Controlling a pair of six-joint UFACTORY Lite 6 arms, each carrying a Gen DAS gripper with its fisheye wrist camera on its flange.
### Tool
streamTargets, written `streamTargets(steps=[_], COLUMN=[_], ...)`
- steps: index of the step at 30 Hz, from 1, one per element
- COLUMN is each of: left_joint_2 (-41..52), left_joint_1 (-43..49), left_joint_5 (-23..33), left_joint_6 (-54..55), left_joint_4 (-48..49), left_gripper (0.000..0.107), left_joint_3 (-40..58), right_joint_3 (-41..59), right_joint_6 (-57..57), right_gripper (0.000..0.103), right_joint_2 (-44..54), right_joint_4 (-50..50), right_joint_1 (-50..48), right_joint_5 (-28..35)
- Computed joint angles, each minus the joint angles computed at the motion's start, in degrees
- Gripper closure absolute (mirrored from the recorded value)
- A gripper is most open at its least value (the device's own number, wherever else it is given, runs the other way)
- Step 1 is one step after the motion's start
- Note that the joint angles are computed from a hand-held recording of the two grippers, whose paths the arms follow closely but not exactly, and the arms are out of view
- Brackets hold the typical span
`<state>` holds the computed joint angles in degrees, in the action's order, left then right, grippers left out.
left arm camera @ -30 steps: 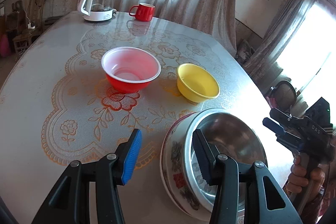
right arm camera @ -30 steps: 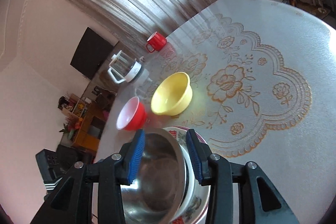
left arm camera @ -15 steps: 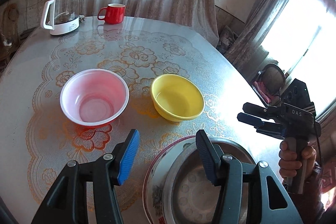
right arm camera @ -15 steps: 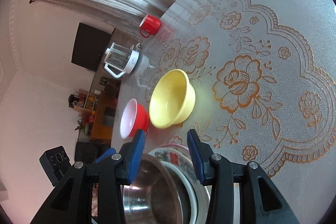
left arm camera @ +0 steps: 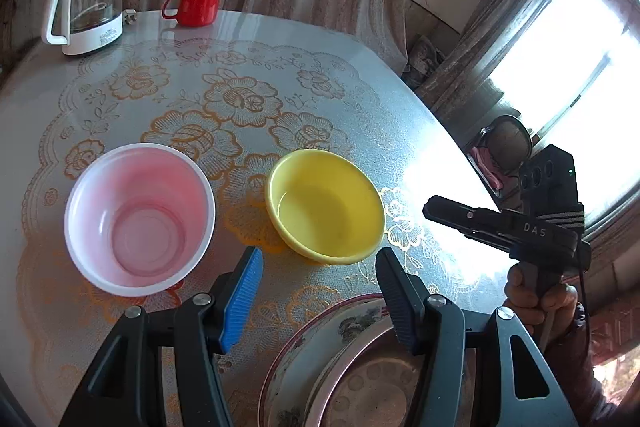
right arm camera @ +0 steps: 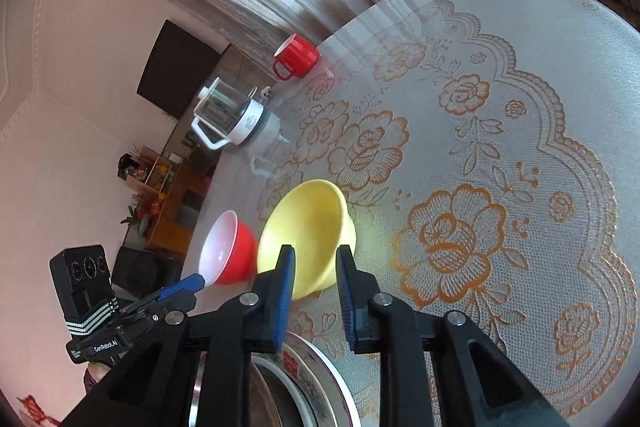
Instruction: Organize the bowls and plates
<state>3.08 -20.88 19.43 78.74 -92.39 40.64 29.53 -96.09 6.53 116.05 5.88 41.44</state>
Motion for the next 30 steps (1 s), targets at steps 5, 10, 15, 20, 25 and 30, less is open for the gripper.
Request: streamTargets(steps=[5,10,15,20,25,30], left_joint_2=[6.31,12.03,17.18,21.60,23.82,25.09], left_joint_1=[1.61,0.74,-0.28,0.00,0.45,-0.62], left_joint_5=[4.19,4.51,2.83,0.23,0.95,1.84], left_joint_6=[0.61,-2.42,-3.46,-6.96,-7.36,-11.44], left_joint_4=[-0.55,2.08,3.89,7.19,7.72,12.40], left_gripper=[0.048,0.048,0.050,0.050,0.051,0.061], left_joint_3=[5.04,11.17,16.79,20.78,22.70,25.13], right_joint_3=[4.73,7.55,10.19,9.35,9.39,10.10], right_joint_6=[-1.13,-1.67,-1.97,-5.19,-5.46,-4.93], right_gripper=[0.085,0.085,0.085,0.096,0.096,0.096], right_joint_2=[7.22,12.06,15.78,14.65,14.82,15.45], right_joint_4=[1.76,3.12,4.67,7.75,7.86,7.36], right_joint_1=[2.23,2.33,3.52,5.26,5.39,5.05], right_joint_5=[-0.27,0.75,0.17,-2.30,-2.13,-2.01])
